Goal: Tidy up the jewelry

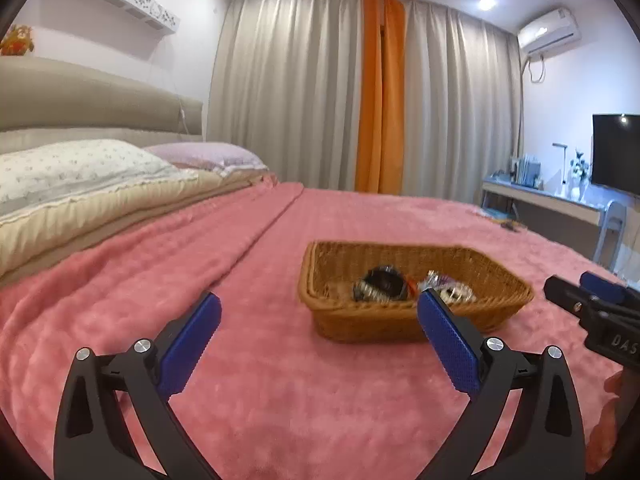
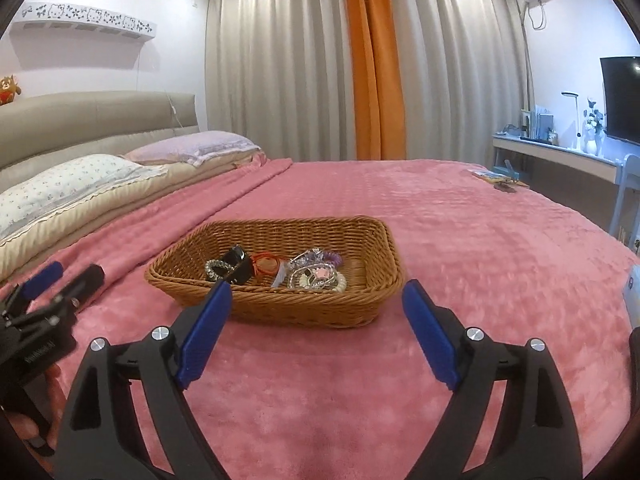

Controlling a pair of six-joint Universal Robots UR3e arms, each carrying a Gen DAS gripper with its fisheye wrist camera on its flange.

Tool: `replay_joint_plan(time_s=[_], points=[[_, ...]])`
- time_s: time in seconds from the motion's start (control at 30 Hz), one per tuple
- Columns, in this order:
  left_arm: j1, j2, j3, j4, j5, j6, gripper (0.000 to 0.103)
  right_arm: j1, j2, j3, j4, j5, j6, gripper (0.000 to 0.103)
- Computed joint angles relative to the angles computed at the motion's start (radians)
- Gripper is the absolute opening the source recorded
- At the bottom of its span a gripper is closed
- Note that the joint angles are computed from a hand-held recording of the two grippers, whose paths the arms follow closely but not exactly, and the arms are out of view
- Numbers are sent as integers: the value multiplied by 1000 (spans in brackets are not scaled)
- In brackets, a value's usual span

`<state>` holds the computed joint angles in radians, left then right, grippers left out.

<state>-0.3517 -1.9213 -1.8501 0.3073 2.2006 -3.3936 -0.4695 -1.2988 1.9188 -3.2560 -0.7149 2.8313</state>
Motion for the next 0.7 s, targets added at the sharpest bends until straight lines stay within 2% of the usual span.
replay_joint_plan(time_s=[0.23, 0.7], points=[[10, 0, -24, 21, -18, -10, 95, 21, 8, 39, -81, -26, -8, 83], [-7, -9, 17, -37, -4, 3, 95, 37, 9, 27, -65, -79, 19, 92]])
